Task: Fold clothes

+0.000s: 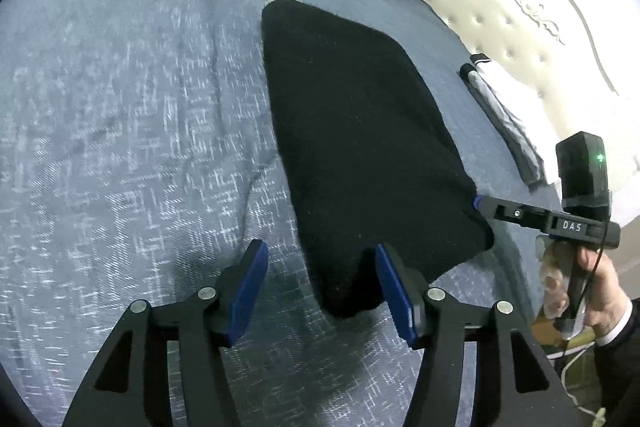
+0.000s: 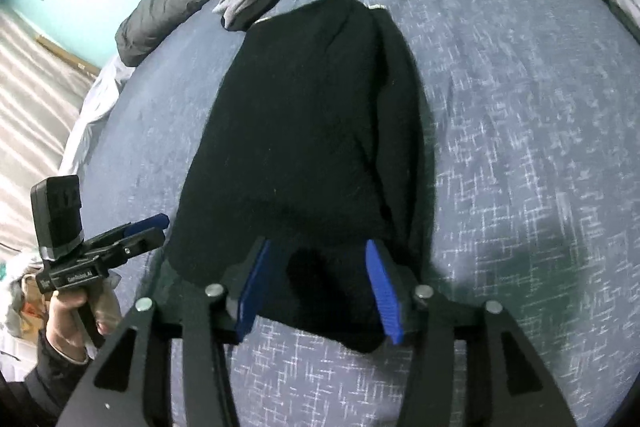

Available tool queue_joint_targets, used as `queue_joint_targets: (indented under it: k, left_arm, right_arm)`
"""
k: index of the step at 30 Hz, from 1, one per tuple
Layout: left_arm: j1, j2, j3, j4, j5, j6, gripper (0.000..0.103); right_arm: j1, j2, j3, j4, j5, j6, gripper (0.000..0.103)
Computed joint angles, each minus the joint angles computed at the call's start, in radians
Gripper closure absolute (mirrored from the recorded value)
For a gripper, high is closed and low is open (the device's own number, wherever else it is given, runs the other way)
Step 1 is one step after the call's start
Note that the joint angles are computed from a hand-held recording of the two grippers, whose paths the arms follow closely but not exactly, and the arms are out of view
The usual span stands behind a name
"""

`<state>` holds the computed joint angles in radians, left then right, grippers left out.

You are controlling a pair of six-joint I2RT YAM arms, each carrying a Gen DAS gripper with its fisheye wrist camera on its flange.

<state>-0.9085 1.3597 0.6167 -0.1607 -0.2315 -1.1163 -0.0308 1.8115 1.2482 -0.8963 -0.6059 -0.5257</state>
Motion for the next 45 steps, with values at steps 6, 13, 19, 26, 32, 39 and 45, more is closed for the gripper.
queue_joint_targets:
  k: [6, 13, 19, 26, 32, 39, 45]
  left_arm:
    - [0.018, 0.032, -0.015, 0.096, 0.052, 0.009, 0.043]
    - [0.056, 0.089, -0.007, 0.172, 0.106, 0.022, 0.042]
    - [0.079, 0.127, -0.023, 0.251, 0.141, 0.004, 0.038]
    - [0.110, 0.197, 0.001, 0.308, 0.180, 0.015, 0.034]
    - [0.134, 0.242, 0.003, 0.360, 0.214, 0.018, 0.031]
    - [0.157, 0.294, -0.020, 0.456, 0.264, 0.010, 0.022]
    - [0.157, 0.310, 0.008, 0.428, 0.269, 0.018, 0.019]
  right_arm:
    - [-0.051, -0.003, 0.011, 0.034, 0.031, 0.043, 0.041]
    - [-0.051, 0.088, 0.046, -0.021, 0.034, 0.018, 0.039]
    - [-0.004, 0.112, 0.035, 0.011, 0.059, 0.037, 0.038]
    - [0.019, 0.140, 0.051, 0.025, 0.073, 0.036, 0.038]
    - [0.024, 0.140, 0.047, 0.032, 0.071, 0.021, 0.038]
    - [0.041, 0.146, 0.059, 0.036, 0.071, 0.037, 0.038]
    - [0.057, 0.146, 0.054, 0.052, 0.071, 0.057, 0.038]
